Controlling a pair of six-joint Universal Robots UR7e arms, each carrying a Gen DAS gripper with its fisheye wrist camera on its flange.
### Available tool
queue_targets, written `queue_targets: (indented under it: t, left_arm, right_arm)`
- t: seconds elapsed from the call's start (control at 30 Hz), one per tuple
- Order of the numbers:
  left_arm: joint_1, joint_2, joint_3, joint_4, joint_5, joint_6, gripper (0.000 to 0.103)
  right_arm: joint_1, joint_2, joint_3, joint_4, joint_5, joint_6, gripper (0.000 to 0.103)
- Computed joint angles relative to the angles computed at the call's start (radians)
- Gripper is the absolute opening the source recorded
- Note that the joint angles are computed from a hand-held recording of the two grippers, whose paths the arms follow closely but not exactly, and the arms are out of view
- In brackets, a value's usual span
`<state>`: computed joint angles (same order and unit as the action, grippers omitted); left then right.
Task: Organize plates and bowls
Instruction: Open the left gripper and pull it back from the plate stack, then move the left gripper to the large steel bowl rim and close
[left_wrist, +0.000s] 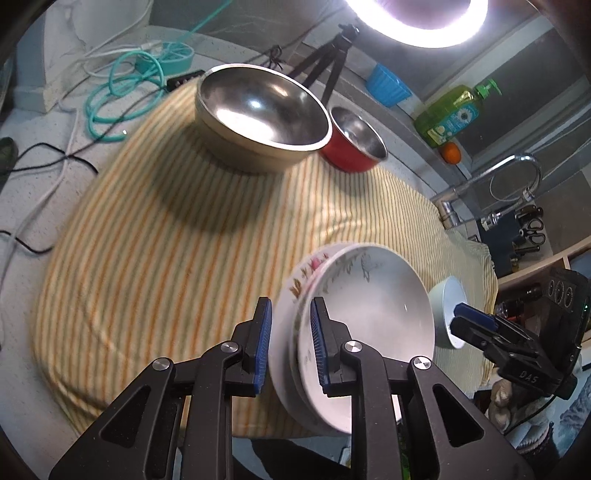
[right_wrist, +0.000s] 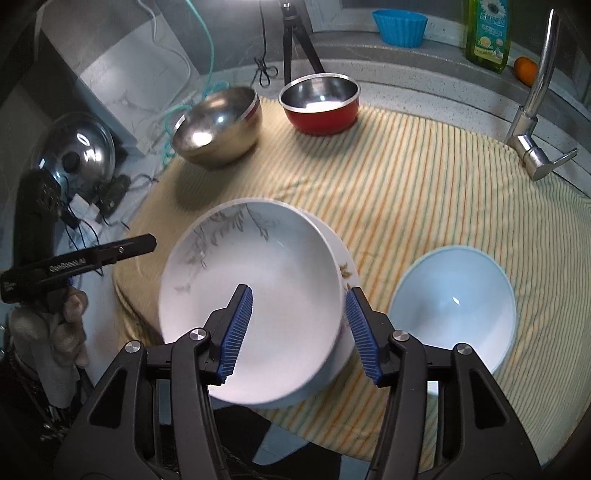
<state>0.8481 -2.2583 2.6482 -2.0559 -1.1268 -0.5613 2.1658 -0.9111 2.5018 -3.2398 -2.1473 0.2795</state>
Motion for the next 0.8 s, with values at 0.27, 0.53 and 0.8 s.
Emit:
queue_targets:
  t: [0.27,0.53,0.8]
  left_arm:
    - [0.139,0.112,-0.086,-0.157,0.036,0.178,0.027]
    - [0.277,0.293,-0.197,-0.318,0.021,0.371,0.041]
    - [0.359,0.462,-0.293,-0.418,0.024,0.509,0.041]
  right_arm:
    - [0.021,0.015,-0.085,-0.037,0.036,-0.002,0.069]
    - [0.024,0.092,-0.207,-0.043,0.01,-0.019,0.086]
    - [-0.034,0.184,-0.307,-0.055,0.009,-0.017,0.088]
